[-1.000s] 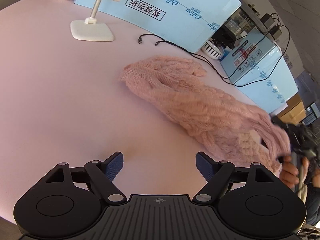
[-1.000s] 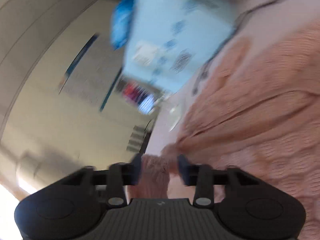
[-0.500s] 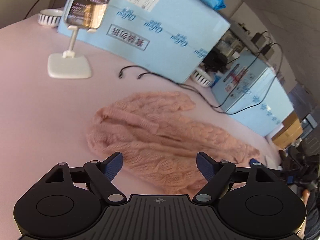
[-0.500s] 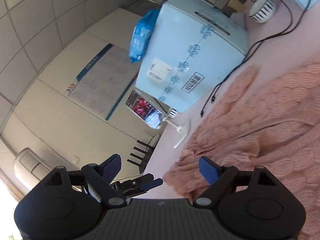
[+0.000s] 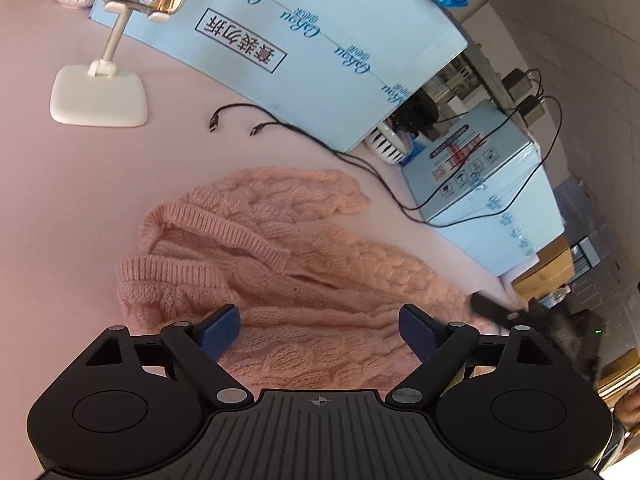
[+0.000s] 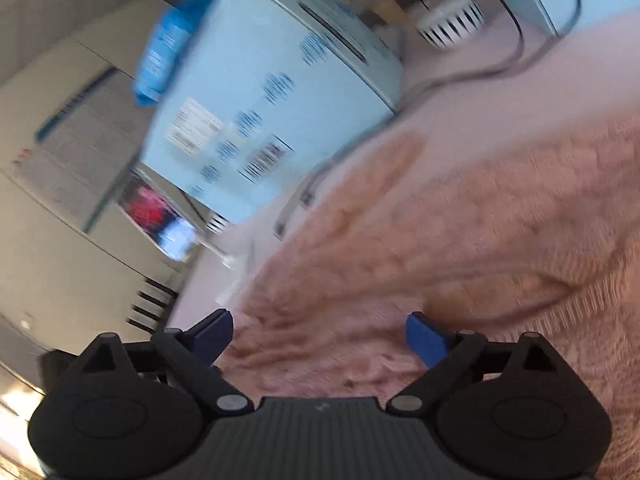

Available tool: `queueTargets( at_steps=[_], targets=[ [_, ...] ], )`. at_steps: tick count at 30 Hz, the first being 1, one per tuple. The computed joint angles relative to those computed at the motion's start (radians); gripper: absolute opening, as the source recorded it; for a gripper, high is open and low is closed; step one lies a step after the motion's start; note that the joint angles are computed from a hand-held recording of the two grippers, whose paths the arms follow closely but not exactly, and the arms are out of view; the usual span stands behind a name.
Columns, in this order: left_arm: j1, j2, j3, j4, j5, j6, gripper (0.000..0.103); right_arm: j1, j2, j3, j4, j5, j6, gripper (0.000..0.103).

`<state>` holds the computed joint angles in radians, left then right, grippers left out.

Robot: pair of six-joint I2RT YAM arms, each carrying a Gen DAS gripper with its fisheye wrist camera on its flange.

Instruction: Fold clothes

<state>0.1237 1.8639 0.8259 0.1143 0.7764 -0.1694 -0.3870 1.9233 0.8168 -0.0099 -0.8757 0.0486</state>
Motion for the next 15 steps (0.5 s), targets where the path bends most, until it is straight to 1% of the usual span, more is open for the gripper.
queueTargets(
  at_steps=[1,2,3,5,6,7,9,10,11,13,14,15],
  targets=[
    [-0.008,0.017,0.025,-0.030,-0.025,-0.017,0.089,0.003,-0.014,-0.012,0.022,0.012,0.006,0.094],
    [-0.016,0.034,0.052,-0.060,-0.048,-0.035,0.089,0.006,-0.031,0.026,-0.063,0.029,0.007,0.094],
    [-0.028,0.064,0.091,-0.114,-0.086,-0.015,0.089,-0.006,-0.035,0.055,-0.108,0.000,0.022,0.094],
    [-0.037,0.074,0.093,-0.114,-0.101,0.031,0.089,-0.039,-0.044,0.077,-0.100,-0.068,0.043,0.093],
    [-0.039,0.061,0.094,-0.142,-0.112,0.058,0.089,-0.031,-0.060,0.095,-0.072,-0.025,0.072,0.093],
    [-0.038,0.050,0.093,-0.156,-0.119,0.062,0.089,-0.023,-0.059,0.111,-0.060,0.007,0.081,0.094],
    [-0.034,0.005,0.068,-0.146,-0.137,0.037,0.089,0.011,-0.002,0.212,-0.056,0.099,0.121,0.093],
    [-0.044,-0.026,0.053,-0.132,-0.180,0.048,0.089,0.027,0.032,0.257,-0.059,0.126,0.139,0.091],
    [-0.062,-0.034,0.057,-0.135,-0.244,0.055,0.089,0.056,0.101,0.340,-0.044,0.176,0.181,0.087],
    [-0.102,-0.033,0.076,-0.150,-0.380,0.063,0.089,0.092,0.180,0.414,0.008,0.226,0.234,0.083],
    [-0.118,-0.013,0.099,-0.174,-0.435,0.061,0.089,0.110,0.227,0.462,0.012,0.238,0.253,0.083],
    [-0.126,0.005,0.106,-0.169,-0.452,0.070,0.089,0.126,0.275,0.512,0.013,0.250,0.270,0.083]
  ],
)
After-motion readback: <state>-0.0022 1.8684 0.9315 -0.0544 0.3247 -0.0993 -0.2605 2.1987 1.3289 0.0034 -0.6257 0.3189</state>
